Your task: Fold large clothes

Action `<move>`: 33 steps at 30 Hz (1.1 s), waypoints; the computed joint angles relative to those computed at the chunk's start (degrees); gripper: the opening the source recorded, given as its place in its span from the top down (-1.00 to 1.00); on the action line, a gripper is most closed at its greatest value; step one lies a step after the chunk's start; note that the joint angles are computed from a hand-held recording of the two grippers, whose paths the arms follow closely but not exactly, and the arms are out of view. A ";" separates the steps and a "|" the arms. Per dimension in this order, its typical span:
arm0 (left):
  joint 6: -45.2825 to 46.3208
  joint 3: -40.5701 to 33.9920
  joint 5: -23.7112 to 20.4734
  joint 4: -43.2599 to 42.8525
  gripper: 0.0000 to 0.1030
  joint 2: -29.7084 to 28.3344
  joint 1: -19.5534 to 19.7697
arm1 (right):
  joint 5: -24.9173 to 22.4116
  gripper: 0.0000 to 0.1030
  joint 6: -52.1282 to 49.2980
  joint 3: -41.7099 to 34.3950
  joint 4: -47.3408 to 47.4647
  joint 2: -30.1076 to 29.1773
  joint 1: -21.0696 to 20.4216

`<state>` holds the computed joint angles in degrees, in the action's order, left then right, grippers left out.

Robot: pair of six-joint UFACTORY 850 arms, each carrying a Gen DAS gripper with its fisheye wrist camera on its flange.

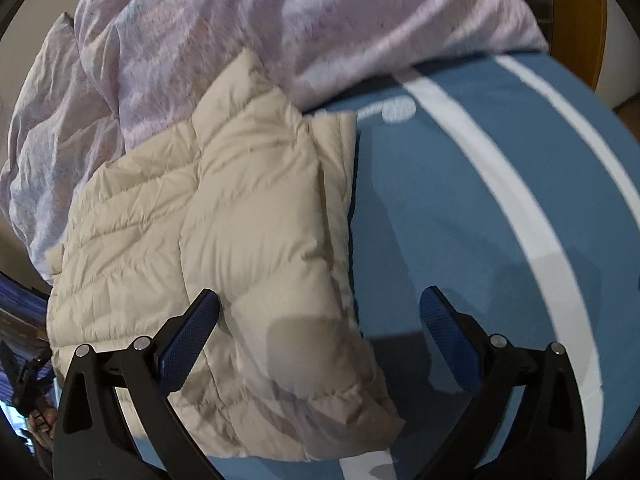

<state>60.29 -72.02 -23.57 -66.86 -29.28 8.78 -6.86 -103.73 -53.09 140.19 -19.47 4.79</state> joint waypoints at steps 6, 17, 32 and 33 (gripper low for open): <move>0.34 -0.57 -6.93 -4.86 -0.63 -1.89 1.08 | -12.02 -0.87 4.14 2.89 -5.05 0.33 -1.27; 2.19 -0.23 -14.96 -11.46 0.47 -2.96 1.89 | -37.74 0.43 15.18 7.14 -9.33 -3.17 -6.99; 13.08 8.86 -19.93 -16.02 0.70 6.10 9.72 | -42.61 0.63 9.76 15.62 -7.44 7.11 -1.55; 13.48 9.79 -20.49 -15.72 0.70 6.67 10.74 | -42.71 0.63 9.36 16.21 -7.06 7.50 -0.88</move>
